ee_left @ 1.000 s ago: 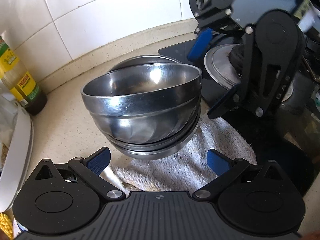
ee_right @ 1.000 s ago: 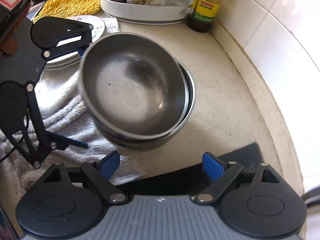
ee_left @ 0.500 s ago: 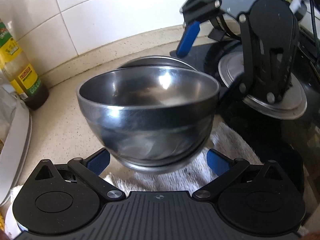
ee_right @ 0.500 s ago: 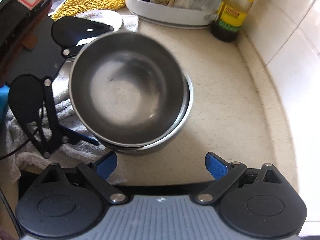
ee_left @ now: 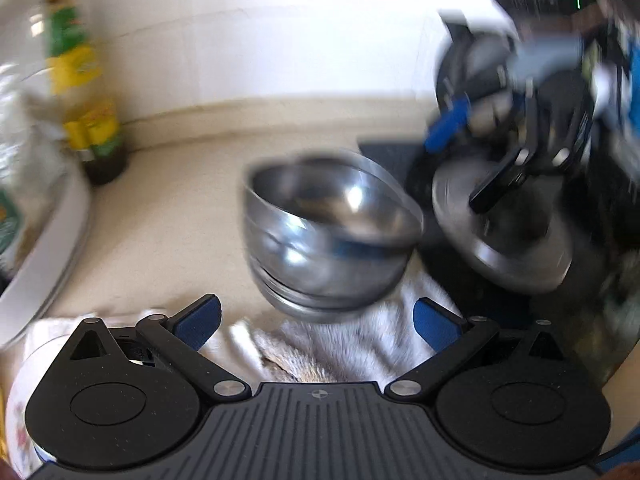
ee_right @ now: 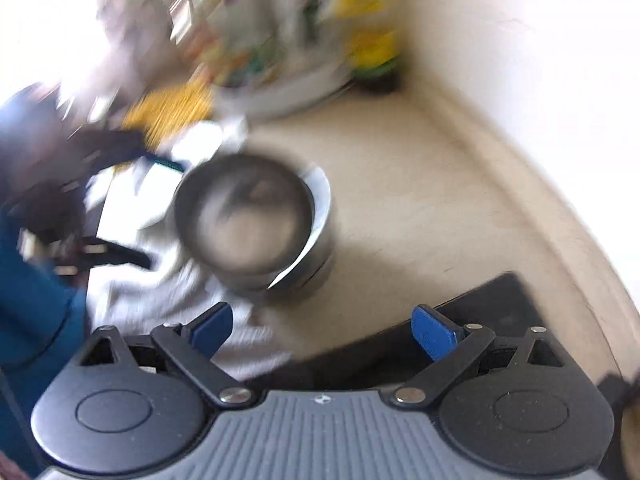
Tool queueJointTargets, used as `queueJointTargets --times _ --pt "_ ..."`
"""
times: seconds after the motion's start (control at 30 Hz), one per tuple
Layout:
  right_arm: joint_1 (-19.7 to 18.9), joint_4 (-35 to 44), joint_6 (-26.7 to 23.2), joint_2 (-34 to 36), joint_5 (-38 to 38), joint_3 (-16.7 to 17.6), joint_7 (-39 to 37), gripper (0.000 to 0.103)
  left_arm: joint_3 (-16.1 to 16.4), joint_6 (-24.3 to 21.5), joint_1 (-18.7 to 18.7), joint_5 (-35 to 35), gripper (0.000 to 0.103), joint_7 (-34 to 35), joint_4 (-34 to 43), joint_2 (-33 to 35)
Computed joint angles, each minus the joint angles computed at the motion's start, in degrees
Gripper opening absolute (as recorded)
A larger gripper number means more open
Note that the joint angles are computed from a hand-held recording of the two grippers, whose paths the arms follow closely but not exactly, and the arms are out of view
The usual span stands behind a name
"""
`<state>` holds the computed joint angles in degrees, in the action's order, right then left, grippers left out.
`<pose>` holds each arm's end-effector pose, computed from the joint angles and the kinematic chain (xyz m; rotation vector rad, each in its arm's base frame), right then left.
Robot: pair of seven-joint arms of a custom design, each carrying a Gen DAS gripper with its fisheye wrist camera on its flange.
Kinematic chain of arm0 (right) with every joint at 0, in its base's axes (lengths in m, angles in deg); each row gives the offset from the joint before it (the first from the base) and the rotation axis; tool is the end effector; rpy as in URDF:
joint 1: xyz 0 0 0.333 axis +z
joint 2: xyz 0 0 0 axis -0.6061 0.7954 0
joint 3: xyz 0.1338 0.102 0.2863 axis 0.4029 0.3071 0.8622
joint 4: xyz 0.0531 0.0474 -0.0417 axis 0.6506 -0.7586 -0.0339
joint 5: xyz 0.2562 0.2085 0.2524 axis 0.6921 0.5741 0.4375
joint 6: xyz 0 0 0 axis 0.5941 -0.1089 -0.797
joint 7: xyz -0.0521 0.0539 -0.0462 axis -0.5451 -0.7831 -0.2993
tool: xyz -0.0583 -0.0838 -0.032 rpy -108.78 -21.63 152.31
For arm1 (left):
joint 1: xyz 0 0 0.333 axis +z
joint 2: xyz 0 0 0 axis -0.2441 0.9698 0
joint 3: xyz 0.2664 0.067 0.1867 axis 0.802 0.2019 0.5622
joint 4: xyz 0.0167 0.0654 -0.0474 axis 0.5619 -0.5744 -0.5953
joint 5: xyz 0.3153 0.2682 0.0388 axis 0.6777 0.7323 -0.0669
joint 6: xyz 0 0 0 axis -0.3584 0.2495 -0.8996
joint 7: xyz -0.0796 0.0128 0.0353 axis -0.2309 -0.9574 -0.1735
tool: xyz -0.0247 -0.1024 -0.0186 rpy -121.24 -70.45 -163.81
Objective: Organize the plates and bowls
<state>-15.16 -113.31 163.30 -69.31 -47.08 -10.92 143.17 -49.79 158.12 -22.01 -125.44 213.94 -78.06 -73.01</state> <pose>0.3942 0.0956 0.5635 -1.8693 1.5834 -0.2592 0.4934 -0.1302 0.5432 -0.6501 2.7680 -1.0978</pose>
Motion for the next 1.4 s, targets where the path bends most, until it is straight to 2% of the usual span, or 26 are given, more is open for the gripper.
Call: queueJointTargets --times 0.07,0.1,0.17,0.2,0.27,0.3,0.47,0.53,0.57,0.6,0.67,0.77,0.9,1.03,1.07,1.1,1.17,1.23,1.3,1.4 --pt "-3.8 -2.0 4.6 -0.2 -0.2 3.0 7.6 0.103 1.5 0.6 -0.2 -6.8 0.103 -1.0 1.9 0.4" --pt "-5.5 -2.3 6.2 0.5 -1.0 4.2 11.3 0.103 1.3 3.6 -0.5 -10.7 0.103 -1.4 1.6 0.2" --pt "-7.5 -1.5 6.7 2.3 -3.2 6.2 17.4 0.103 0.3 12.6 -2.0 -19.3 0.103 1.8 -0.4 -0.1" --pt "-7.9 -1.3 7.1 3.1 -4.6 6.9 19.2 0.103 -0.7 16.6 -2.8 -21.5 0.103 2.8 -1.2 0.3" --pt "-6.6 -1.2 7.9 3.7 -6.0 6.3 20.5 0.103 -2.5 21.7 -3.6 -20.5 0.101 2.0 -2.5 1.8" --pt "-5.8 -1.7 7.9 3.1 -6.4 5.9 20.8 0.103 -2.9 22.6 -3.8 -19.0 0.100 0.8 -3.2 2.2" --pt "-4.5 -1.0 9.2 4.8 -8.5 5.2 22.9 0.103 -3.7 23.0 -4.6 -12.7 0.097 -4.1 -4.4 4.4" --pt "-4.1 -0.7 9.5 5.3 -8.9 5.0 23.4 0.103 -2.9 22.3 -5.3 -14.1 0.096 -3.0 -4.5 3.5" --pt "-3.8 -0.3 9.7 5.6 -8.9 4.7 23.4 0.103 -2.2 21.8 -5.5 -15.2 0.098 -1.0 -4.7 2.7" --pt "-3.0 0.0 9.9 5.8 -8.6 4.1 22.9 0.103 -1.3 20.8 -5.6 -16.1 0.103 1.8 -4.9 1.7" --pt "-1.9 0.9 9.6 6.3 -8.3 3.1 21.2 0.103 -0.1 17.3 -5.4 -15.4 0.103 5.9 -4.9 0.0" --pt "-1.0 3.3 7.9 8.6 -8.1 2.6 19.0 0.103 0.8 12.4 -4.6 -13.2 0.103 6.9 -6.1 -2.7" --pt "-1.3 6.1 7.3 11.7 -7.9 3.6 17.4 0.103 -1.3 12.0 -3.6 -8.2 0.103 -1.7 -5.4 -1.4" --pt "-1.8 8.0 5.9 14.5 -8.0 4.9 16.9 0.103 -2.8 15.8 -2.7 -4.4 0.102 -12.9 -4.2 0.5" --pt "-2.1 8.2 5.6 15.1 -8.0 5.2 17.2 0.103 -2.9 16.6 -2.7 -3.8 0.099 -15.0 -4.0 1.0" --pt "-1.9 8.4 5.1 15.4 -7.3 5.0 16.9 0.103 -3.5 17.6 -2.5 -2.2 0.092 -18.0 -3.6 1.9" --pt "-2.5 8.0 5.5 15.3 -6.6 5.2 17.6 0.103 -3.5 15.7 -2.7 -0.2 0.082 -21.0 -2.0 4.1" --pt "-2.3 7.6 5.3 14.7 -5.1 4.5 17.6 0.103 -3.4 12.2 -2.9 0.9 0.081 -22.6 -0.4 6.0" --pt "-1.6 7.1 5.8 14.2 -2.8 3.6 17.1 0.103 -3.4 11.3 -3.2 0.2 0.082 -20.7 -0.2 6.1" --pt "0.7 6.9 7.4 14.4 2.2 1.5 14.4 0.103 -2.7 12.6 -3.9 -1.9 0.091 -12.6 -1.6 4.4"
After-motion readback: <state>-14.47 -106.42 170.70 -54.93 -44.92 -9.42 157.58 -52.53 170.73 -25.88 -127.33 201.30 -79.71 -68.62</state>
